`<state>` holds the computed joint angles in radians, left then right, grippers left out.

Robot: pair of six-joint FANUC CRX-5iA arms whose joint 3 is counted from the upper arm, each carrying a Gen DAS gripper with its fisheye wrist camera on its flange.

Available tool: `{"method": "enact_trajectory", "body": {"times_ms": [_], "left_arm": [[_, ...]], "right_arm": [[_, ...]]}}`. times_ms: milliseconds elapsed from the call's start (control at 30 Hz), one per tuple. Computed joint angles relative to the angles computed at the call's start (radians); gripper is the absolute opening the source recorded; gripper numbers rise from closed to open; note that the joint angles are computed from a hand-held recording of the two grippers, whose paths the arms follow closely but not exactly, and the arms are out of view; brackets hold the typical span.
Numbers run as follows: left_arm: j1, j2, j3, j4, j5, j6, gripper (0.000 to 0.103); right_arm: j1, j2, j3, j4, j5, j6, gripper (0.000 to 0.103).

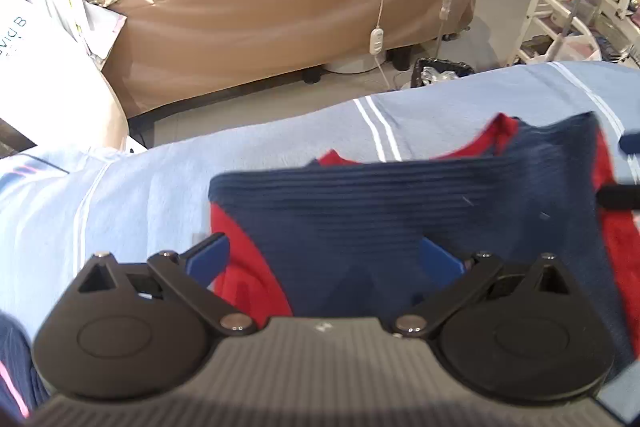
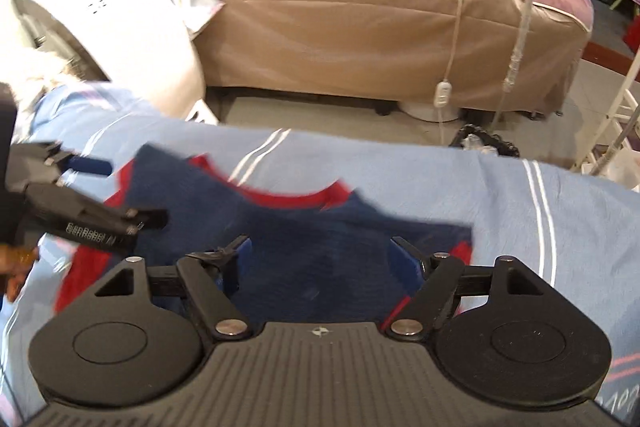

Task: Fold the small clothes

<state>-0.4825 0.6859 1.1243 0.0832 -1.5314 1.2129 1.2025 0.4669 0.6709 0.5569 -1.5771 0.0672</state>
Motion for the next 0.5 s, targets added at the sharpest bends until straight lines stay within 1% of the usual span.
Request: {"method": "enact_trajectory", "body": {"times_ms": [100,233,267,333,400,500], "left_arm": [[0.002,-0.082,-0.095,0.001,0.010,0.012,0.103],[0.006,-0.188,-0.219,-0.003,0.028,0.032,0.103],[0.009,-0.217,-0.255,0.001,0.037,0.041,0.103],[0.015,-0.257,-0.299,0.001,0.025,0.069,0.103],[0.012,-0.293,-0.337,-0.025,0.003,0.109,0.103],[-0.012,-0.330,-0.372,-0.098,-0.051,0.191,0.103]], "right_arm": [[0.031,0.037,0.079,-0.011,-0.038,-0.005,0.103],[0.064,0.116,0.226,-0.012,-0.150,-0.019,0.103],[0.071,0.120,0.237,-0.012,-0.157,-0.039,0.103],[0.090,0.116,0.240,-0.010,-0.158,-0.096,0.103],[0.111,0.124,0.264,-0.009,-0.176,-0.137,0.103],[0.133,0.154,0.343,-0.030,-0.250,-0.142,0.103]]}}
